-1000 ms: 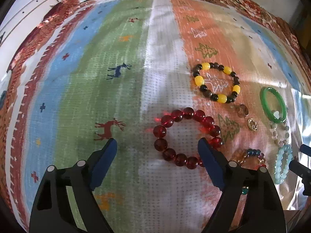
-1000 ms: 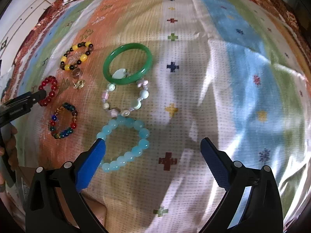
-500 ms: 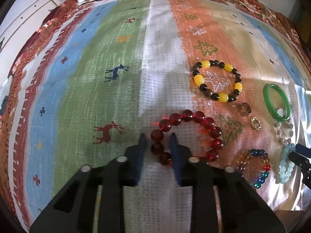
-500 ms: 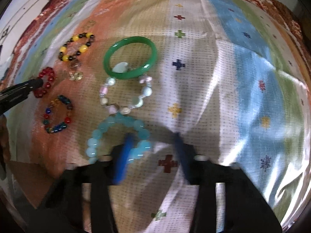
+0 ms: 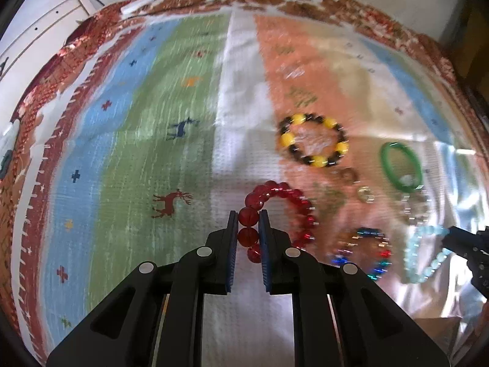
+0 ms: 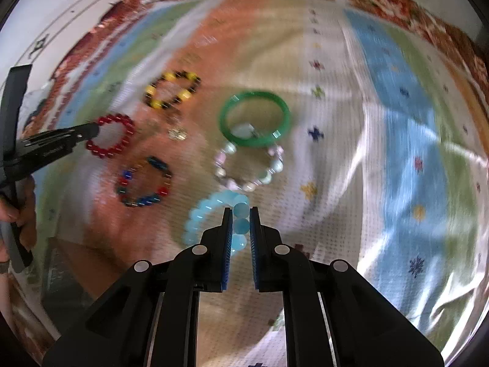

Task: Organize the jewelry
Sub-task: 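Carry the red bracelet in the left tool over the tin while the right tool carries the blue bracelet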

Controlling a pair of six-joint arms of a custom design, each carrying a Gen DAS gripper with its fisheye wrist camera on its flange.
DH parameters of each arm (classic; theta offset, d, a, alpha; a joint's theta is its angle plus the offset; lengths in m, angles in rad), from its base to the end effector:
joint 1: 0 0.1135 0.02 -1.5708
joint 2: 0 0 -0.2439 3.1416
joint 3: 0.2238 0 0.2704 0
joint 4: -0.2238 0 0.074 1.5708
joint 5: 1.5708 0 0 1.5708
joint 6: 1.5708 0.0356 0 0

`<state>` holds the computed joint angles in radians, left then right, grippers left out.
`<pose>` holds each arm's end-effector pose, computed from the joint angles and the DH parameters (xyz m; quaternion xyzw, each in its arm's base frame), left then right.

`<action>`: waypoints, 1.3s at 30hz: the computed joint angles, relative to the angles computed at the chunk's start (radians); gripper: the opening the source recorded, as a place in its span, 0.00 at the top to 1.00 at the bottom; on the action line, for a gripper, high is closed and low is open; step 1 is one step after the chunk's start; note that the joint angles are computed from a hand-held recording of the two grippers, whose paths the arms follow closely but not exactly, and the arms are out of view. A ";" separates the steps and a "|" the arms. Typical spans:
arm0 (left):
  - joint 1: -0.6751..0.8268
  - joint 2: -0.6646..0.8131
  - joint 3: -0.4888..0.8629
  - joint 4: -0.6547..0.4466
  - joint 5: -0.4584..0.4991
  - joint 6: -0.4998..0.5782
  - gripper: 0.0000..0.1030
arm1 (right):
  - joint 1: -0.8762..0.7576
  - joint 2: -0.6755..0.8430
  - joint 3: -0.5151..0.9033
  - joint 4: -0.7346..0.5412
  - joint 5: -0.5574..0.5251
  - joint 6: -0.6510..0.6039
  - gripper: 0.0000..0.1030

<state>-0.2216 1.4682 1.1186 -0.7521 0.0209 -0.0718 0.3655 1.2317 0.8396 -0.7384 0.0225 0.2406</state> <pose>0.3050 -0.0695 0.2244 0.0752 0.9697 -0.0440 0.2284 0.2358 0.0894 0.1991 -0.0584 0.9741 0.0547 0.2117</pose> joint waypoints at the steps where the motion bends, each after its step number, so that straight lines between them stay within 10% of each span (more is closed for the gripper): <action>1: -0.006 -0.026 -0.009 -0.002 0.007 -0.004 0.88 | 0.010 -0.017 -0.002 -0.003 -0.002 0.000 0.89; 39: -0.189 -0.439 0.052 -0.242 -0.064 -0.079 0.87 | 0.365 -0.385 0.094 -0.282 0.171 0.199 0.88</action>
